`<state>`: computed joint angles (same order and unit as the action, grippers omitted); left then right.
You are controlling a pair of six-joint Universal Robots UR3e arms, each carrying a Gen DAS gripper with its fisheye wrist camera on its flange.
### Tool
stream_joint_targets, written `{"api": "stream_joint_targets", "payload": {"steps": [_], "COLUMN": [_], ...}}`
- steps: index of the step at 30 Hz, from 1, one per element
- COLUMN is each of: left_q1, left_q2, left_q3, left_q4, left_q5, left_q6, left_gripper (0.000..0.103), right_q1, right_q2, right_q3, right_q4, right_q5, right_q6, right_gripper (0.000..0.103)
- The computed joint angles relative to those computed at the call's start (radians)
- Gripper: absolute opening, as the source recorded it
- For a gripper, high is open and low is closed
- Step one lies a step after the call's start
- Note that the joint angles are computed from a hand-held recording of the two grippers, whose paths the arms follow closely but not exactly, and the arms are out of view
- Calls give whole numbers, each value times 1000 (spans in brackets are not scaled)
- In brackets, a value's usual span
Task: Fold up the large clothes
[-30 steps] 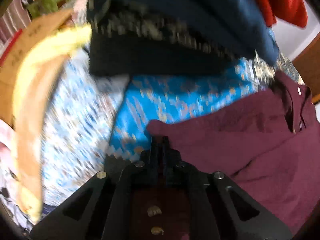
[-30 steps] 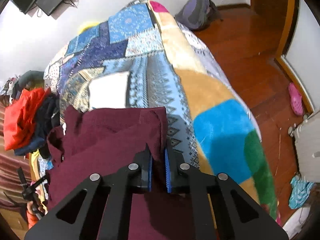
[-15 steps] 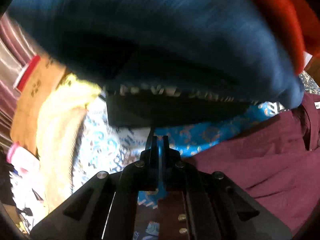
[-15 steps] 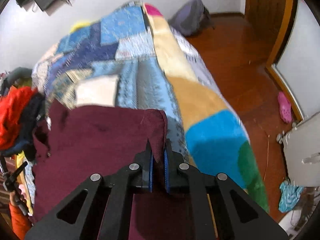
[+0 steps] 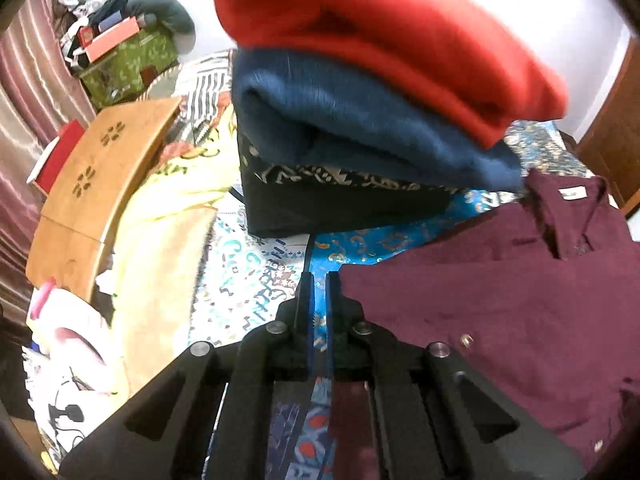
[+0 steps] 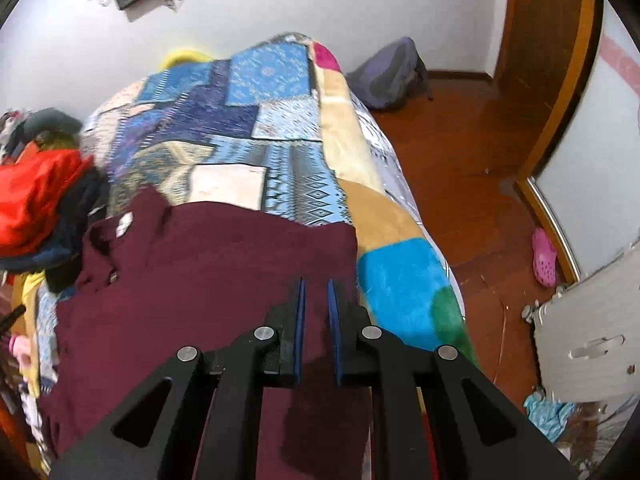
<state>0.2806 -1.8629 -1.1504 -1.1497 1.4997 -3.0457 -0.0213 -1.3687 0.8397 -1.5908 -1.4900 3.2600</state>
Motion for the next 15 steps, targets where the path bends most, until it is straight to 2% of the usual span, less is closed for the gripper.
{"api": "stream_joint_targets", "payload": {"steps": [4, 6, 7, 8, 9, 10, 11, 15], "left_q1": [67, 92, 104, 125, 148, 164, 194, 279], "left_q2": [144, 213, 242, 286, 333, 360, 412, 563], "left_q3": [-73, -104, -124, -150, -181, -199, -230, -323], "left_q4": [-53, -82, -88, -102, -113, -122, -152, -249], "left_q5": [-53, -73, -84, -101, -119, -130, -154, -207], "left_q6": [66, 91, 103, 122, 145, 163, 200, 297], "left_gripper": [8, 16, 25, 40, 48, 65, 77, 81], "right_q1": [1, -1, 0, 0, 6, 12, 19, 30], "right_q2": [-111, -165, -194, -226, -272, -294, -321, -426], "right_q3": [66, 102, 124, 151, 196, 219, 245, 350], "right_q4": [-11, -18, -24, -33, -55, -69, -78, -69], "right_q5": [-2, -1, -3, -7, -20, -29, -40, -36], "right_q6": [-24, -33, -36, -41, -45, -46, -48, -61], "right_gripper": [12, 23, 28, 39, 49, 53, 57, 67]}}
